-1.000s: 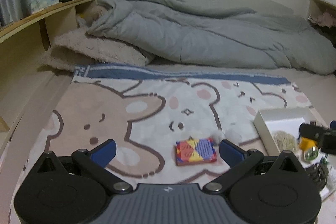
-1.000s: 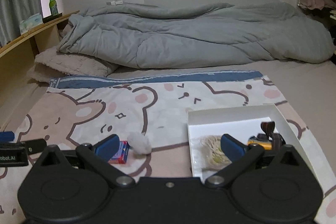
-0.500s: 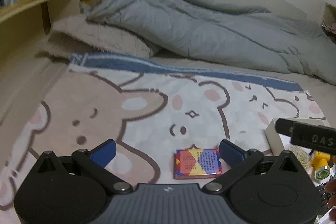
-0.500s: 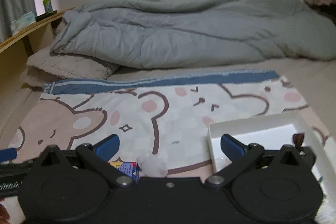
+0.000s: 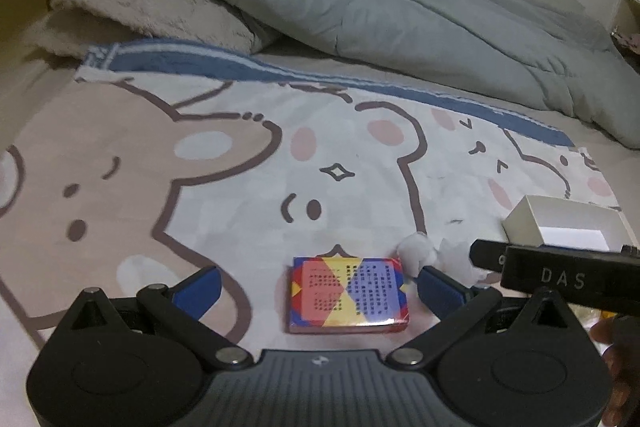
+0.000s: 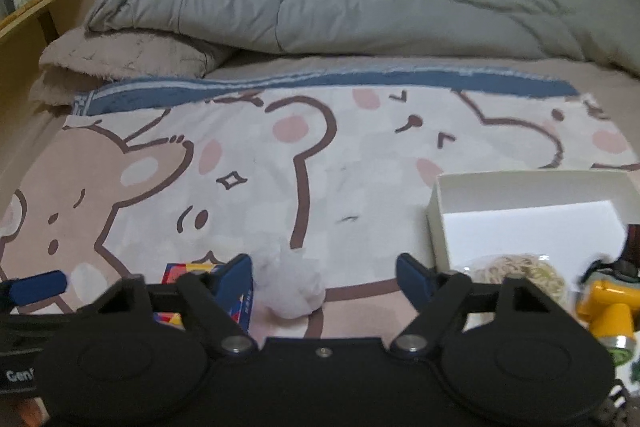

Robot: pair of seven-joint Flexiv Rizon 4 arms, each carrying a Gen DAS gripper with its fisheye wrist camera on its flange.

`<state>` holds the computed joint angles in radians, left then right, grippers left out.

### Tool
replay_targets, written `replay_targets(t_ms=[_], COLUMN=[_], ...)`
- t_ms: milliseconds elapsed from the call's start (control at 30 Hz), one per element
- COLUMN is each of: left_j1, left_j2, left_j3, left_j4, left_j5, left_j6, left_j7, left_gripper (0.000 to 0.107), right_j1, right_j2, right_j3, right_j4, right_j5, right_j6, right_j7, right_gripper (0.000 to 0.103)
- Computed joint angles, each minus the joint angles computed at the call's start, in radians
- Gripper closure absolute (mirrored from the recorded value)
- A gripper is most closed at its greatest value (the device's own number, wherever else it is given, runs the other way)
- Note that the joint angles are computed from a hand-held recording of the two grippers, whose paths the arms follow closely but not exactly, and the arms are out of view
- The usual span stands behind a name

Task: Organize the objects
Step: 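Grasp the red-yellow-blue card box with the left gripper while the right gripper grasps the white tissue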

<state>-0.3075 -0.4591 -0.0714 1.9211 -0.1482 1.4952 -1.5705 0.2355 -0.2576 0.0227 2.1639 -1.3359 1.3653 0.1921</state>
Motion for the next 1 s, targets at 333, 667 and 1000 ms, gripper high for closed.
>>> replay_targets(t_ms=[333, 667, 1000], left_j1=[0.099, 0.113, 0.036], left_j2=[-0.059, -0.104, -0.131], left_j3=[-0.106, -0.134, -0.075], left_j4=[-0.058, -0.104, -0.154], left_j5=[-0.130, -0.207, -0.142], left_j6=[-0.103, -0.183, -0.241], left_j7=[0.044, 0.066, 0.072], left_gripper=[0.004, 0.004, 0.004], right_j1=[0.013, 0.007, 0.146], right_j2=[-0.105, -0.163, -0.084], right_j3=[0.002, 0.094, -0.167], right_j4=[-0.037, -0.092, -0.003], right_j5=[0.241, 0.586, 0.583], right_j6=[0.100, 0.047, 0.138], right_j7=[-0.349, -0.652, -0.500], right_gripper=[0.039, 0.071, 0.074])
